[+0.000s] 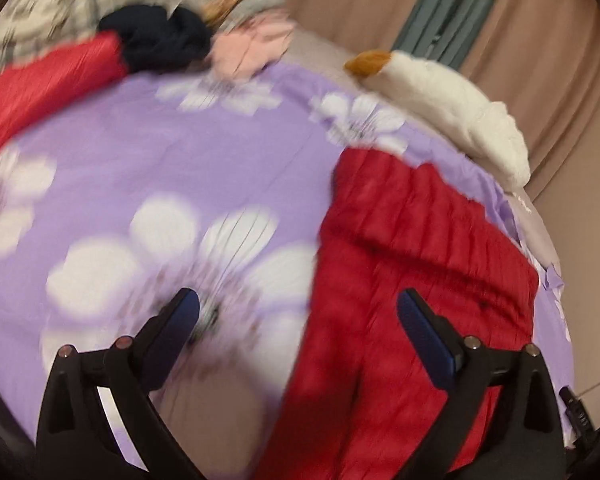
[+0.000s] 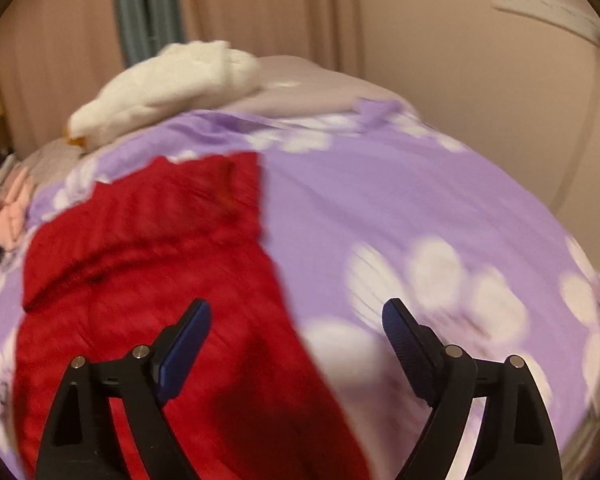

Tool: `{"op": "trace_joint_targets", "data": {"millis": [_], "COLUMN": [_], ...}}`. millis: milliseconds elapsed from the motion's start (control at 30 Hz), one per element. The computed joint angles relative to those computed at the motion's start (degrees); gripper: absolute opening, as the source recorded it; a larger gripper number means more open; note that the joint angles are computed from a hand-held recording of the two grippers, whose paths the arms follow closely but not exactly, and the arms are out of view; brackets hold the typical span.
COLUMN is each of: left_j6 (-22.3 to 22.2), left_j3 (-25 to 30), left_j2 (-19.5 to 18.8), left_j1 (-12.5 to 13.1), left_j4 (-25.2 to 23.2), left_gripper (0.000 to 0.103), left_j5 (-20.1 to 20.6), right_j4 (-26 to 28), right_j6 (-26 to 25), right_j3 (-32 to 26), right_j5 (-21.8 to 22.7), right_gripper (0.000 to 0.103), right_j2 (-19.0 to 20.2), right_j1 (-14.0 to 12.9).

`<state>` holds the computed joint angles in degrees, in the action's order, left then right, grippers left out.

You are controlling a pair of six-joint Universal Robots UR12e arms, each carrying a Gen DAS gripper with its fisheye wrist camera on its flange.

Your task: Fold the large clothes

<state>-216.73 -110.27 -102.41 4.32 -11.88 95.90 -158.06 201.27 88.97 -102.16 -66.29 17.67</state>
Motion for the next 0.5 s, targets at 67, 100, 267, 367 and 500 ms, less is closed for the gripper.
{"op": "trace_joint_targets", "data": {"millis": [67,100,267,367,500], "left_j6": [-2.6,-3.7,-4.5,-1.6,-0.3], "left_j3": [-2.9,-4.6,-9.6,-10.2,-11.4], "left_j2": [1.4,2.1,4.1,4.6,4.3], "left_j1": [1.3,1.8,1.2,0.7,0.5], "left_j4": [-0.4,-0.6,2.9,2.7,4.9], "left_gripper": [0.099,0.099,0.098,0.098,0.098], "left_j5": [-4.8,-7.3,-9.6,-14.3,-24.9], "right_j4": [1.6,1.7,-2.3,-5.2,-7.8], "right_j6": [4.3,7.1,17.7,14.6,13.4], "right_j3": [3.3,5.1,14.4,17.4,18.8], "right_j5": [3.2,6.3,15.4,14.6,11.7], "right_gripper": [0.087,0.087,0.087,0.087,0.094], "right_j2": [-2.1,-3.3,-7.6,-9.0,-9.3], "right_j1": [-1.5,-2.7,-6.5,-6.0,-3.4]}}
